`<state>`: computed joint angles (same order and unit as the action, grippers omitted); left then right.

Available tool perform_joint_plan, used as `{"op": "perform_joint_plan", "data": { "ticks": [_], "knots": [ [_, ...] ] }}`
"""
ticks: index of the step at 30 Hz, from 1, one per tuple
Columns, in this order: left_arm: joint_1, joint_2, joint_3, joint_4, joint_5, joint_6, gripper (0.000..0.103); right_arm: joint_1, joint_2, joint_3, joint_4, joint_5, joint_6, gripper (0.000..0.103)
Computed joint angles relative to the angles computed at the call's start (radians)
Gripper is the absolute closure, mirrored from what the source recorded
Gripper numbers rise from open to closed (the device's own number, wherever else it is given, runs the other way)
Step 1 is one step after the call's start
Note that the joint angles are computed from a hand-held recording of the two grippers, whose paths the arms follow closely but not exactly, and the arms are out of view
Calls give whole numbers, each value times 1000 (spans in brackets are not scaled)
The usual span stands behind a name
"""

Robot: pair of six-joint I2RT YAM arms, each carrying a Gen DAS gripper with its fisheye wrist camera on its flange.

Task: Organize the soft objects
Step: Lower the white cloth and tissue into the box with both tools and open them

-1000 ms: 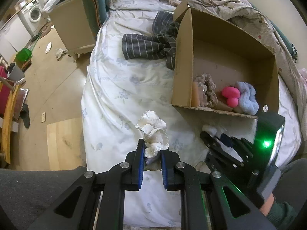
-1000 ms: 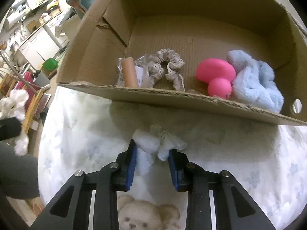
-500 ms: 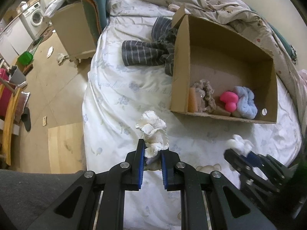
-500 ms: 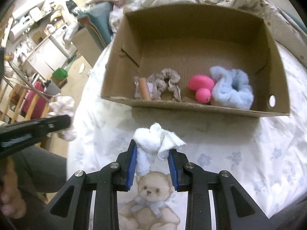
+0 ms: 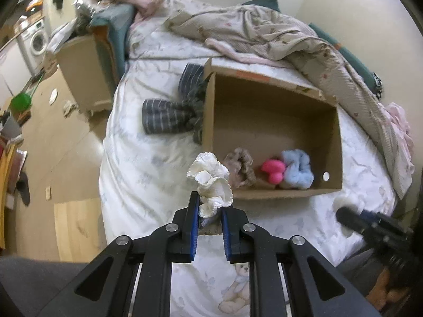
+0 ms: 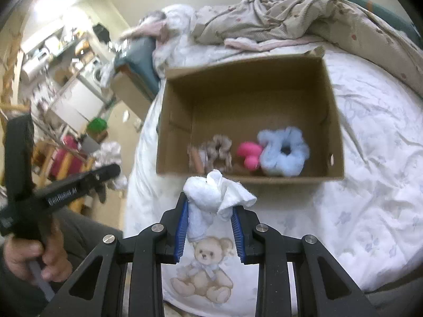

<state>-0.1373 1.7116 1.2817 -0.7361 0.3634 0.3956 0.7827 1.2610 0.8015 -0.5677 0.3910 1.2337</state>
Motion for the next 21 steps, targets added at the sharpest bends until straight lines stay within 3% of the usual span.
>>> {"op": "perform_joint_plan", "data": {
  "ticks": [5, 11, 21],
  "knots": [
    [-45, 77, 111, -13, -3, -47, 89, -139, -100, -48, 41, -64, -128, 71],
    [-130, 157, 171, 16, -42, -85, 89, -299, -46, -57, 136, -178, -322, 71],
    [-256, 359, 248, 80, -132, -103, 89, -454, 149, -158, 380, -355, -364, 71]
  ]
}}
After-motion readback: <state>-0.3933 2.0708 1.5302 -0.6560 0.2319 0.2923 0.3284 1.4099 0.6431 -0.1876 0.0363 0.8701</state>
